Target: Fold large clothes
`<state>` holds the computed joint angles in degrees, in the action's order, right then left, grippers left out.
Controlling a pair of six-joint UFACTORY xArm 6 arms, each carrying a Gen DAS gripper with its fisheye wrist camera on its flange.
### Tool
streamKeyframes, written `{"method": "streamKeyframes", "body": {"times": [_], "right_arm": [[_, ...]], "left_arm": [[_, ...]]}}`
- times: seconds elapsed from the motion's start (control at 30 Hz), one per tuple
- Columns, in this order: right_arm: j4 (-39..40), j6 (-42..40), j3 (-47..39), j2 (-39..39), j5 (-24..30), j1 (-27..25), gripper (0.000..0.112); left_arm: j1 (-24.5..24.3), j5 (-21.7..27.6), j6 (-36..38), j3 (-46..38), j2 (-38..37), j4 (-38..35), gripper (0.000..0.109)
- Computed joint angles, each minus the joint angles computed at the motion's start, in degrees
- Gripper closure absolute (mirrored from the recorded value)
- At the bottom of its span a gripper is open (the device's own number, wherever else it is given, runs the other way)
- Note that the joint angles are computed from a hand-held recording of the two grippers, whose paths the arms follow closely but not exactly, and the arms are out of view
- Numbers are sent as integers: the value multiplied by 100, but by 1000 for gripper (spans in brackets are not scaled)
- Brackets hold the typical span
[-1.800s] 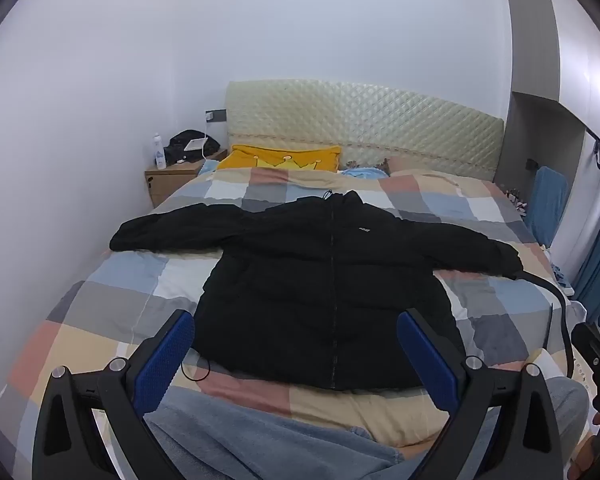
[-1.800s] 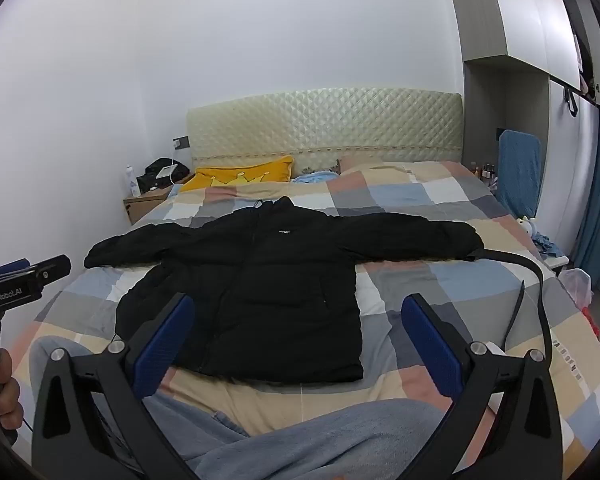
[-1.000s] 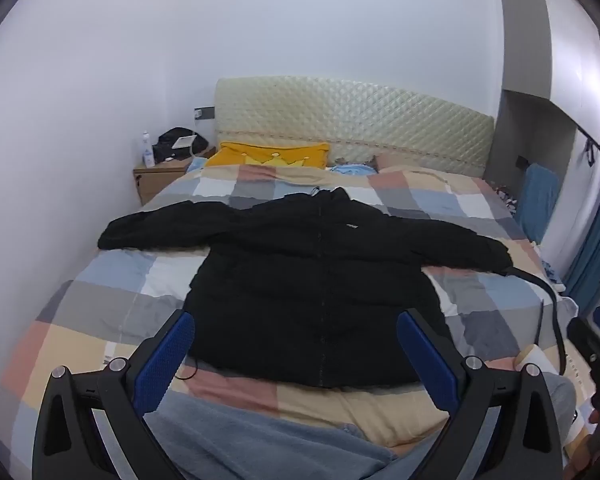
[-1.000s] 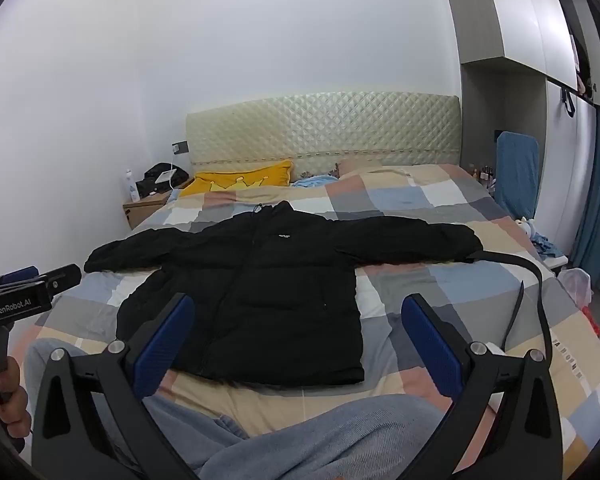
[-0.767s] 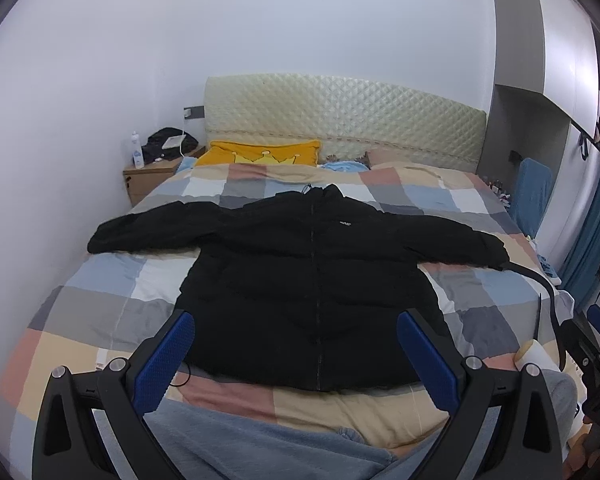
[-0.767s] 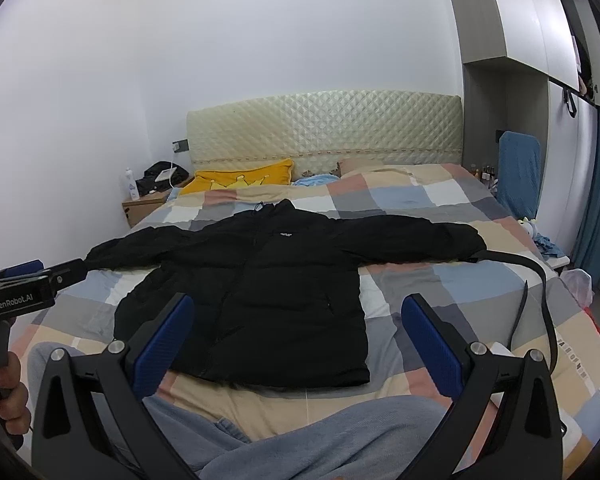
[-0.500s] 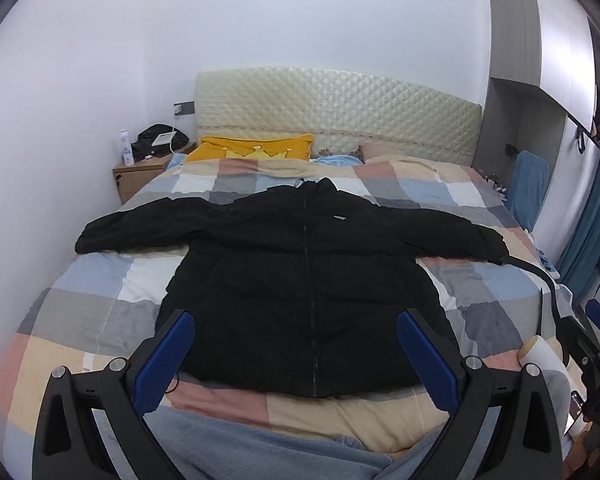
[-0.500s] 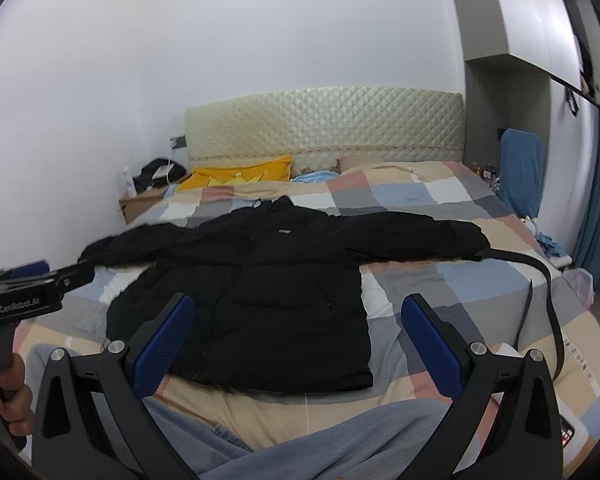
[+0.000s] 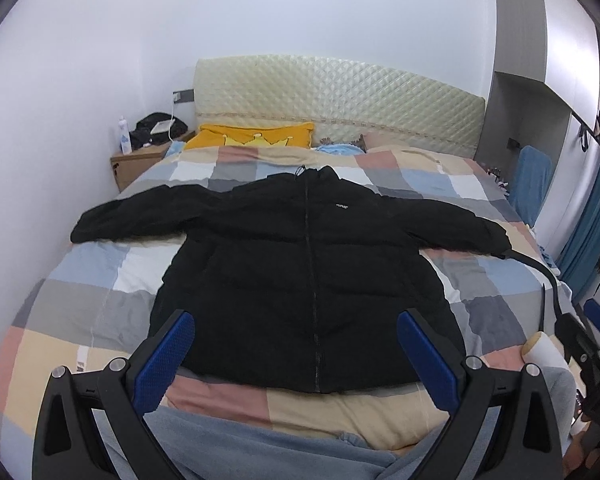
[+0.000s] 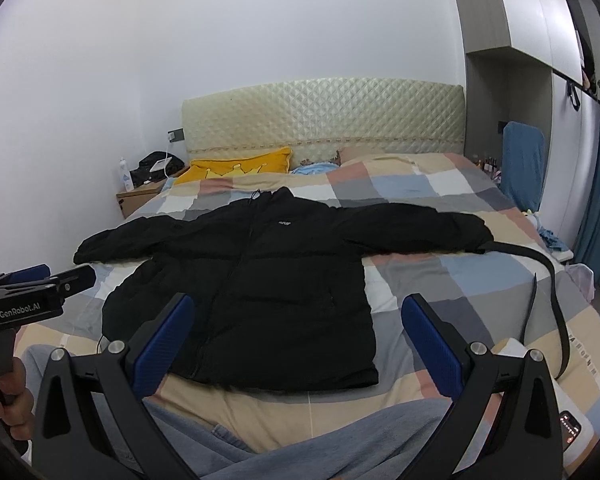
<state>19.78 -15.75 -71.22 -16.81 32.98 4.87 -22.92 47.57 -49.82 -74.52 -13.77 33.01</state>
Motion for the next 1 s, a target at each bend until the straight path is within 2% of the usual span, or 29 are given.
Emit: {"method": "streamKeyframes", "body": {"times": [0.2, 0.47, 0.67, 0.77, 1.0], "right_arm": [[-81, 15, 16, -13, 12, 38, 9], [-158, 163, -51, 59, 113, 29, 9], [-89, 96, -131, 152, 143, -7, 9], [-36, 72, -135, 191, 114, -24, 9], [83, -6, -297, 404, -34, -39, 9]], "left_arm": [[-18, 9, -107, 79, -53, 76, 6], [70, -56, 16, 123, -28, -209, 6], [63, 18, 5, 71, 47, -154, 6], [-26, 101, -48, -53, 166, 123, 6], [16, -209, 52, -428, 506, 16, 6]]}}
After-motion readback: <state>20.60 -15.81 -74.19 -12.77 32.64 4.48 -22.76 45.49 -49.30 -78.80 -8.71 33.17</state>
